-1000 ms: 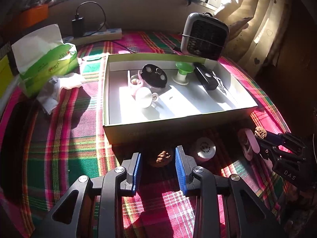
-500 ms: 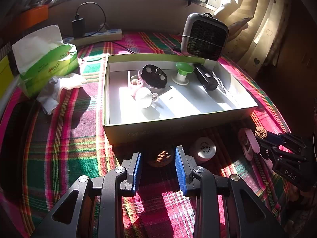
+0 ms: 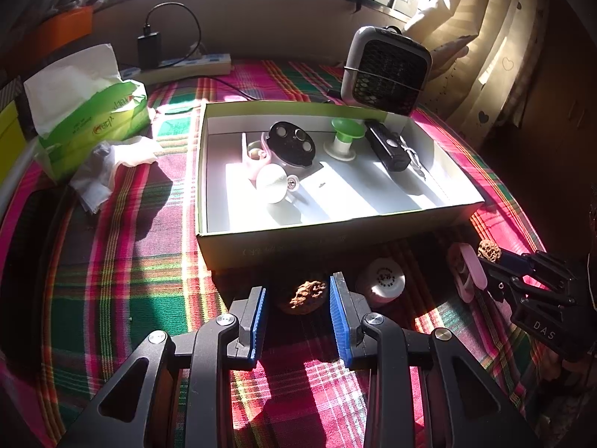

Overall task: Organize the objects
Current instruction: 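Close the right tool on a brown walnut while the left tool closes on another walnut, then lift and carry the walnut in the right tool while the left tool carries its walnut over the box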

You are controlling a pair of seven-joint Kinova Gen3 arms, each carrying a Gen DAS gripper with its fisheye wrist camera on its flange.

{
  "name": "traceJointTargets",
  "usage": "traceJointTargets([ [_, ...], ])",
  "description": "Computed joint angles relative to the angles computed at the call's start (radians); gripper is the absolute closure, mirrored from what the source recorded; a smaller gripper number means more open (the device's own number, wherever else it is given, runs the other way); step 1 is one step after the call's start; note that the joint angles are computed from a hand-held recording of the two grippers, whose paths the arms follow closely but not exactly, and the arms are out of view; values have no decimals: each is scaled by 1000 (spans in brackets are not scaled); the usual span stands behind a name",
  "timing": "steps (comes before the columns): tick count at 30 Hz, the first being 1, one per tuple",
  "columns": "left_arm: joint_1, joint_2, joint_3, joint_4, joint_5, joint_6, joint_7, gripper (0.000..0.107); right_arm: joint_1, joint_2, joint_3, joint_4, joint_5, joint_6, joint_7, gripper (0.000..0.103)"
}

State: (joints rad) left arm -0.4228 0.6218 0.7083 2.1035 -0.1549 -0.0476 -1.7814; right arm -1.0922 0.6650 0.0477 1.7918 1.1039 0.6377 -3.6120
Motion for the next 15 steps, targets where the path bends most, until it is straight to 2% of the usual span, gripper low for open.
traceJointTargets([
  [15,-32,-18,35,18,-18,-12,13,79,-4,-15,-11,15,43,16,-45,73],
])
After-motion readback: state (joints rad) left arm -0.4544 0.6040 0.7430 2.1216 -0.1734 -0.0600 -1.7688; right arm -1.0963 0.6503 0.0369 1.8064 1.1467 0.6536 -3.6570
